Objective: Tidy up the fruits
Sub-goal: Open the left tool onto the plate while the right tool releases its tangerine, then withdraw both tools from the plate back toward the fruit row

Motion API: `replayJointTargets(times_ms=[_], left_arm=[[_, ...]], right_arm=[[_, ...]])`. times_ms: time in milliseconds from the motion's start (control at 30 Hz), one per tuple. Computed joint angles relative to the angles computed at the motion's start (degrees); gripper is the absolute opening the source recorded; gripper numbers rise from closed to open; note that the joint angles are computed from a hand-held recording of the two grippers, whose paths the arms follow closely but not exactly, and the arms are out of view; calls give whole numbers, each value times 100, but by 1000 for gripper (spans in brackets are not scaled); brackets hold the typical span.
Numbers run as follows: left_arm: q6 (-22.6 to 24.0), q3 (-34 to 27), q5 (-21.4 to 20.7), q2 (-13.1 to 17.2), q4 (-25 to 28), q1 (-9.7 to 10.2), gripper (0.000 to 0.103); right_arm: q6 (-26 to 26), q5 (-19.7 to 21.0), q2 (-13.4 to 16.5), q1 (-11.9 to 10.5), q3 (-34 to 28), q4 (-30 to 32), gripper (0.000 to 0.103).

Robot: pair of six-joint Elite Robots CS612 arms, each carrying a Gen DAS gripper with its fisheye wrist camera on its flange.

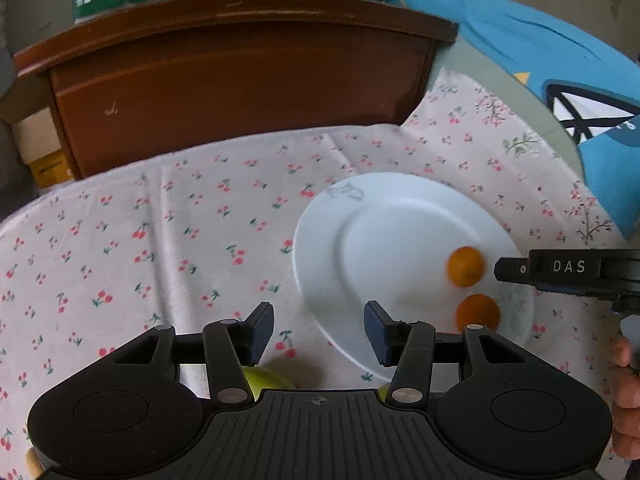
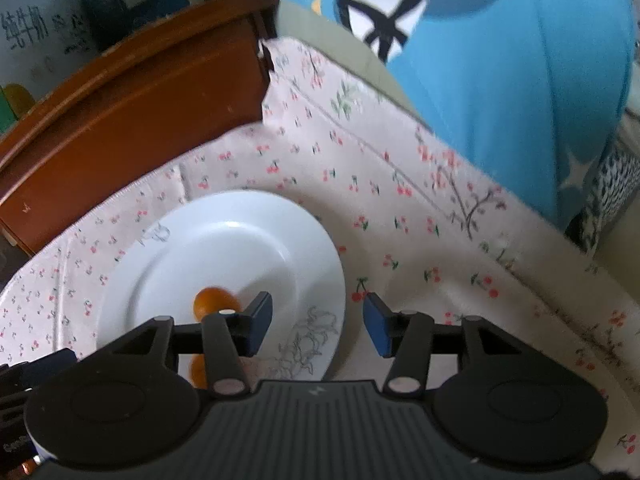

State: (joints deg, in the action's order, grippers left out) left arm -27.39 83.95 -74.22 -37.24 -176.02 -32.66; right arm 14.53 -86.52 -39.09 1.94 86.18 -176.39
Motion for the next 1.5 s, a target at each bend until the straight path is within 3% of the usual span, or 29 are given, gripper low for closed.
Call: replayJointTargets(times_ms=[300,467,600,800,967,1267,1500], left_arm=[[-105,29,148,-16,158,12,52],[-160,37,219,-24,181,2,58],[-229,43,250,-32,206,8,59],[-241,60,357,-40,216,-9,63],[-309,100,444,-62,234,-9,65],[-288,217,597,-152,340,-20,63],[-107,522,600,-362,56,-46,63]], right_arm=[[-76,295,63,-4,-77,84,53],[46,173,67,-42,-31,-325,54],[144,145,106,-66,-100,-38,54],[-173,400,137,-53,-118,-85,59],[-485,354,148,5,-134,-77,62],[-688,513,118,50,-105,6,62],[-698,572,36,102,-58,164,62]])
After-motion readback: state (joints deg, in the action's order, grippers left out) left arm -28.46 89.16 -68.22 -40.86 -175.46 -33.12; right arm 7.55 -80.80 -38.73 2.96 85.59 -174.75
